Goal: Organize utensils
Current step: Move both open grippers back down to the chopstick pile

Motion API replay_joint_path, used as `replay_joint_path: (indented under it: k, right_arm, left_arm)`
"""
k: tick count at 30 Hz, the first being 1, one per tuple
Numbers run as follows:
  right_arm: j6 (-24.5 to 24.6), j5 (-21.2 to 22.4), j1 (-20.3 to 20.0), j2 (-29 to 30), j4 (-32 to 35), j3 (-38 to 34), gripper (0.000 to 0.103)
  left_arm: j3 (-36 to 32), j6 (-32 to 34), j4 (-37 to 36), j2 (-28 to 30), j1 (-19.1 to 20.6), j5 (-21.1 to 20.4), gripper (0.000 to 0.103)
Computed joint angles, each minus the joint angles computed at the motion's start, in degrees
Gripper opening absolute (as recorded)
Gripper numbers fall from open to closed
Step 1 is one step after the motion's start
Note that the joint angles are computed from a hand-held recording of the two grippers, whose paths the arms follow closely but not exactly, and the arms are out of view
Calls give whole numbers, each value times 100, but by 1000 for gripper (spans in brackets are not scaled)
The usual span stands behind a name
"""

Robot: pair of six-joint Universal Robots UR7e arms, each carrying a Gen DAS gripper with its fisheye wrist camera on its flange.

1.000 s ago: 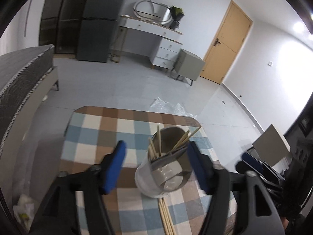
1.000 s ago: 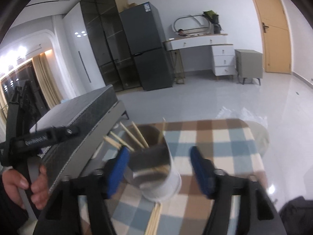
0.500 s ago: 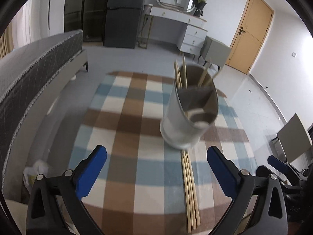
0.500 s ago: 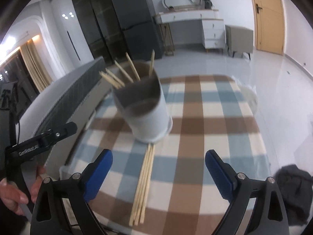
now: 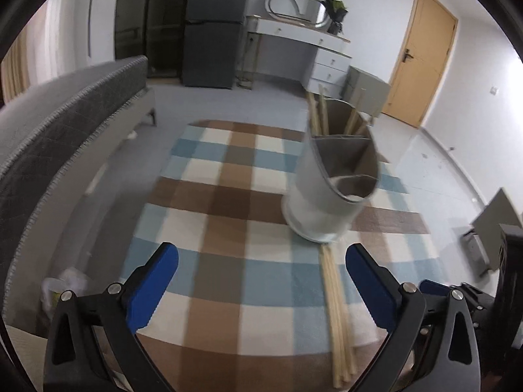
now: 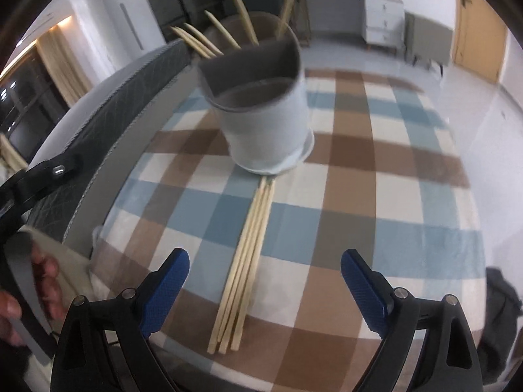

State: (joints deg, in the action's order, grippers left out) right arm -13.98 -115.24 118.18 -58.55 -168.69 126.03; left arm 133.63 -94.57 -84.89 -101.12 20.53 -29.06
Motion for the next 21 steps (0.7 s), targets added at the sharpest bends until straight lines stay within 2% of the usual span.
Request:
replay_joint_path:
  k: [3,5,6,8,11,14,18,21]
  right_arm:
    - [37,-253,-60,273,115,-232,94]
    - [38,-430,-67,468,248,-410,88]
    - [58,-447,-77,523,342,-475,86]
    - [62,-543,-63,692,537,-629,75]
    - [-105,-740,-1,906,549,-719,72]
    - [-101,-1106,65,1127,578,-808,60]
    - [125,-1178,36,1187,899,-891,53]
    - [29,-1232,79,1209,933,-898,49]
  left_arm:
    - [-4,-446,649,-1,-74,272,100]
    - [34,-288,398,-148,44,158,100]
    - [14,-185,170,-231,175,-58,100]
    - [-117,-361,365,-222,326,-240,100]
    - [-227,-490,540,-250,405,-370,100]
    - [-309,-675,784,-232,397,-348,100]
    - [-373,-742,974,-104,334,-259,100]
    - [-337,-502,710,-138,346,-249,100]
